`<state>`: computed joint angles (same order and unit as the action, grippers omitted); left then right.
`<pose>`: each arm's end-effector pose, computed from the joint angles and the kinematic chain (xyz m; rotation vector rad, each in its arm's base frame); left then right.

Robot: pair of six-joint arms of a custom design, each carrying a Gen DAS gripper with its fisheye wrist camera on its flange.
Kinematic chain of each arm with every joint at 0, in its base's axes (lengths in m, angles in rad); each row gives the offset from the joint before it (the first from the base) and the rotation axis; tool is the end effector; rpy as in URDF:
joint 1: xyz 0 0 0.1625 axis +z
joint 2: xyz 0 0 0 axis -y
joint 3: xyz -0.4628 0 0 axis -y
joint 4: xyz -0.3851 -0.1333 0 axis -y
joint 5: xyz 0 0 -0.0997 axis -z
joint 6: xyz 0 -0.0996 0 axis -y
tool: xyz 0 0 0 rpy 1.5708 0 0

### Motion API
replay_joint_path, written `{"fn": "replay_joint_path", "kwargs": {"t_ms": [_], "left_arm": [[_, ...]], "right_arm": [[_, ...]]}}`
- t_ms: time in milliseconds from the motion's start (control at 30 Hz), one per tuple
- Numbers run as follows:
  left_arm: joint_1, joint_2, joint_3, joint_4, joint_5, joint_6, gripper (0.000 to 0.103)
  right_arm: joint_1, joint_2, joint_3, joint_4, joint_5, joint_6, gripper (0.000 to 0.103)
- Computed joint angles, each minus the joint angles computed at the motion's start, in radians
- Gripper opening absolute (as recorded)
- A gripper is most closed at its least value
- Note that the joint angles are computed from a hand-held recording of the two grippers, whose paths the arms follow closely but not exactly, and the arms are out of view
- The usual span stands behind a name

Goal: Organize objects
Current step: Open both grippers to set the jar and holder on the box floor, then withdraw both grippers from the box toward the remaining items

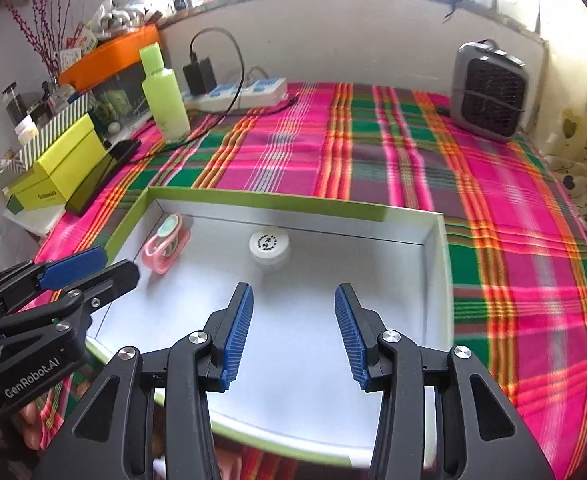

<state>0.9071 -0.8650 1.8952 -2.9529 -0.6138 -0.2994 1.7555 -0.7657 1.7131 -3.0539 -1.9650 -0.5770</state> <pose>-0.2077 -0.6142 0.1651 0.2068 2.2865 -0.9094 0.2204 -0.6619 0.1424 0.8322 -2.4608 0.5973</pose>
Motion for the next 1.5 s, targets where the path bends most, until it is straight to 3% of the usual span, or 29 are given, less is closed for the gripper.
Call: {"fn": "replay_joint_path", "kwargs": {"t_ms": [300, 567, 933, 1100, 1500], "left_arm": [[-0.048, -0.058, 0.120, -0.084, 0.020, -0.035, 0.042], [-0.076, -0.100, 0.213, -0.106, 0.032, -0.110, 0.042], [-0.093, -0.126, 0.303, -0.149, -0.003, -0.164, 0.042], [-0.093, -0.132, 0.323, -0.167, -0.020, -0.178, 0.043], [-0.086, -0.131, 0.339, -0.172, -0.053, -0.188, 0.046]], "right_arm": [[-0.001, -0.077, 0.109, -0.098, 0.040, -0.009, 0.044], [-0.005, -0.139, 0.220, -0.200, 0.062, -0.070, 0.044], [-0.048, -0.228, 0.373, -0.297, 0.102, -0.085, 0.044], [-0.075, -0.256, 0.418, -0.291, 0.151, -0.080, 0.044], [-0.075, -0.242, 0.448, -0.292, 0.131, -0.098, 0.044]]}}
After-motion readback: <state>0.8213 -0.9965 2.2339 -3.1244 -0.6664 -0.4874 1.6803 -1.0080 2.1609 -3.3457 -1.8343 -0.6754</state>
